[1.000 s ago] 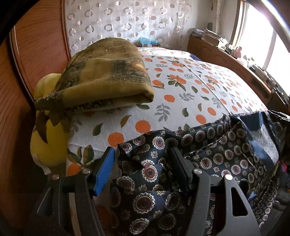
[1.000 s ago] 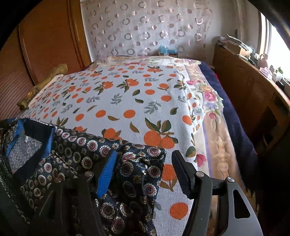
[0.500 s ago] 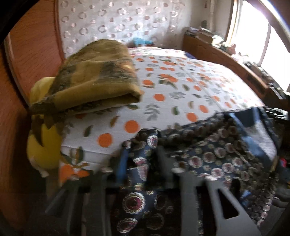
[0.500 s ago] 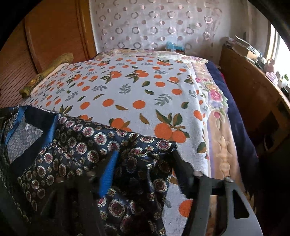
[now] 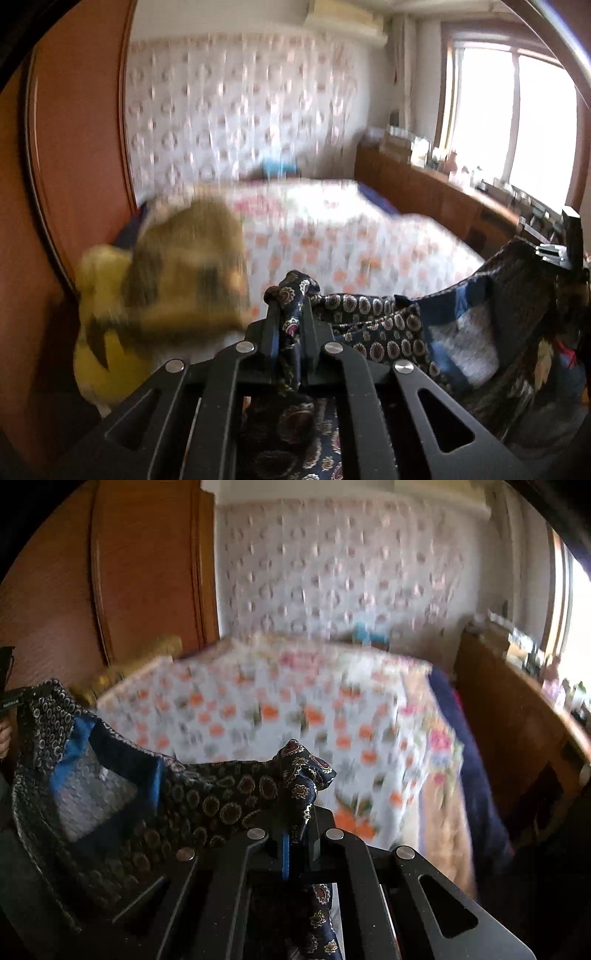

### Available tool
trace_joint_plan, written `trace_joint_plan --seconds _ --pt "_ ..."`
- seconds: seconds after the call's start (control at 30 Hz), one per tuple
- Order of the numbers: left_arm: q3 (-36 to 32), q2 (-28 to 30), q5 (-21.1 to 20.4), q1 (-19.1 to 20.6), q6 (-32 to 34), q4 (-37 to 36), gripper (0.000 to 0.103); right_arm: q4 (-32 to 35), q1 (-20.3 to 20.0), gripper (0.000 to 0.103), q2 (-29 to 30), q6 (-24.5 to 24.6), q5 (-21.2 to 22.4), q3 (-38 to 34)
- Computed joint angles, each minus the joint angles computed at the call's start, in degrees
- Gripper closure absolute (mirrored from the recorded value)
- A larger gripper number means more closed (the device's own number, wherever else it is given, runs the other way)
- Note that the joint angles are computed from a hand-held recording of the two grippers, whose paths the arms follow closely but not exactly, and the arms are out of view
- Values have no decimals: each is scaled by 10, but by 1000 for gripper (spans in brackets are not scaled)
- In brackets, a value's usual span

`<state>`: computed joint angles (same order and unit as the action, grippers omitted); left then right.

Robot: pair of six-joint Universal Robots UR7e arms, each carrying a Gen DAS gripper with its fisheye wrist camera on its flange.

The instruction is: Fold small clothes

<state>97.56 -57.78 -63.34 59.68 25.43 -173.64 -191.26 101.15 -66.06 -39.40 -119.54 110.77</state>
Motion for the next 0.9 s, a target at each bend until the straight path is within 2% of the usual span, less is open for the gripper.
trace_joint_plan --seconds 0.17,0.33,0.47,0.53,0.6,0.67,0.73,0.9 --pt "-71 20 -11 -21 32 -37 95 -43 45 100 9 -60 -14 -52" --pt "-199 81 5 -22 60 -18 95 -34 74 100 37 -94 -19 -151" --pt "-304 144 25 -7 63 23 94 1 77 100 78 -98 -41 -237" --pt "-357 181 50 2 74 49 89 13 68 100 104 -85 -56 -270" --pt "-402 215 78 13 73 86 74 47 61 98 131 -59 -73 -297" --pt "-428 233 85 26 55 135 68 91 60 75 159 -18 -114 -324" --pt "-422 234 86 34 41 144 59 106 53 64 177 11 -137 -331" --pt "-367 210 85 46 22 145 56 116 43 64 178 39 -129 -288"
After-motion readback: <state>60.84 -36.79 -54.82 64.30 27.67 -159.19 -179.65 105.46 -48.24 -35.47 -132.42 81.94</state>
